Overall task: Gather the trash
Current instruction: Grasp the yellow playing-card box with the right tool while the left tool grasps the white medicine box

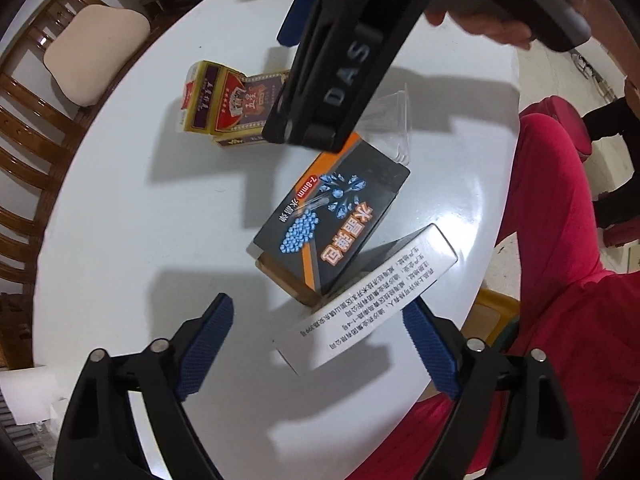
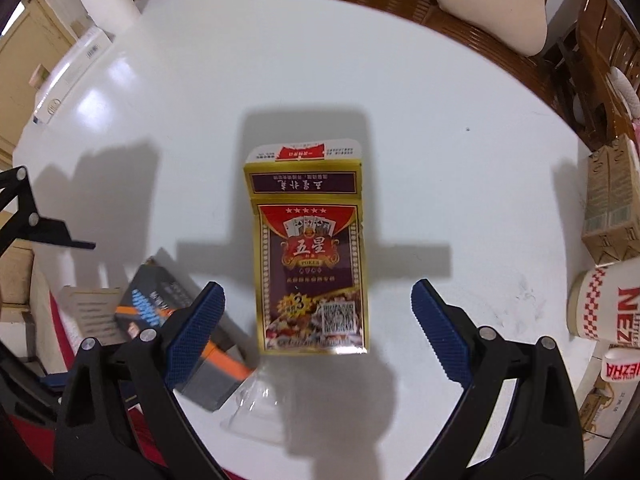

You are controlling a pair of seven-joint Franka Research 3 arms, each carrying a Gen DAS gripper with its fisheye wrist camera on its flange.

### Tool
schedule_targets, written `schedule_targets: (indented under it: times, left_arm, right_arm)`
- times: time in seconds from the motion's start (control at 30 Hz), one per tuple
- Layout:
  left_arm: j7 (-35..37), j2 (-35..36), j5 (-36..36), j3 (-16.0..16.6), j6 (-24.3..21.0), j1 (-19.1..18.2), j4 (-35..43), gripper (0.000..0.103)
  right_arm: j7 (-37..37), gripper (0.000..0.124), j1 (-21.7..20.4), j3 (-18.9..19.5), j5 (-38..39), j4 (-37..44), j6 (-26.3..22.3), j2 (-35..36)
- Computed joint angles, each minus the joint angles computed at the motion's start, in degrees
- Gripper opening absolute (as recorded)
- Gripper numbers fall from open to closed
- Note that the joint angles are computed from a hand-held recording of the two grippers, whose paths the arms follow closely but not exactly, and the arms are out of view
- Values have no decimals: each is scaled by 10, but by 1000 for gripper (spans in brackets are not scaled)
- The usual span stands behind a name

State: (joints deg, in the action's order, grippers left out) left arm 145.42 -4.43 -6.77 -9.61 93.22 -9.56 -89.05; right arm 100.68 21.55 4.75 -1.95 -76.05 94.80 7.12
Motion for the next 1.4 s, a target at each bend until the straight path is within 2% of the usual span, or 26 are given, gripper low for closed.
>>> schedule_targets:
  times: [0.2,0.27,0.3,0.37,0.47,0.6,0.67,0.7,0.77,0.83,1.13,1.3,1.4]
  left_arm:
    - [-1,10,-3,-2,-25,0,10,63]
    - [-7,5,-3,-3,-21,0,2,54]
    - [-15,5,-3,-3,-19,0,1,53]
    - [-26,8,-7,-3,-30,0,4,43]
    - [-49,19,3,-6,-53,-1,17,38]
    - [-81,24,0,-6,-56,0,18,38]
    - [-97,23,-10,-4,-53,3,13,37]
    - [-99,19,-13,-3,-47,5,5,37]
    - [-111,15,-17,-3,-40,6,-1,32]
    - [-122,6,-19,-3,-26,5,-16,30]
    - [-183,-6,-34,5,-19,10,-35,29]
    - [-200,-14,-43,12,-24,15,-45,20]
    - [-200,-27,-45,15,-17,16,-62,20]
  right_arm:
    - [3,92,4,1,-6,-11,3,6]
    - [6,92,6,1,-13,-14,4,6]
    - [7,91,8,2,-17,-16,5,5]
    - [8,86,10,2,-21,-16,4,6]
    - [11,85,10,3,-13,-20,7,6]
    - [13,82,11,3,-11,-21,10,5]
    - [15,76,12,3,-12,-26,14,0]
    - [17,68,12,4,-13,-29,18,-3]
    - [17,61,10,4,-12,-31,20,-6]
    - [15,61,8,2,-13,-19,17,2]
    - [25,60,6,1,-20,-30,21,-7]
    - [35,60,4,0,-21,-30,25,-8]
    - [45,60,3,1,-28,-36,29,-15]
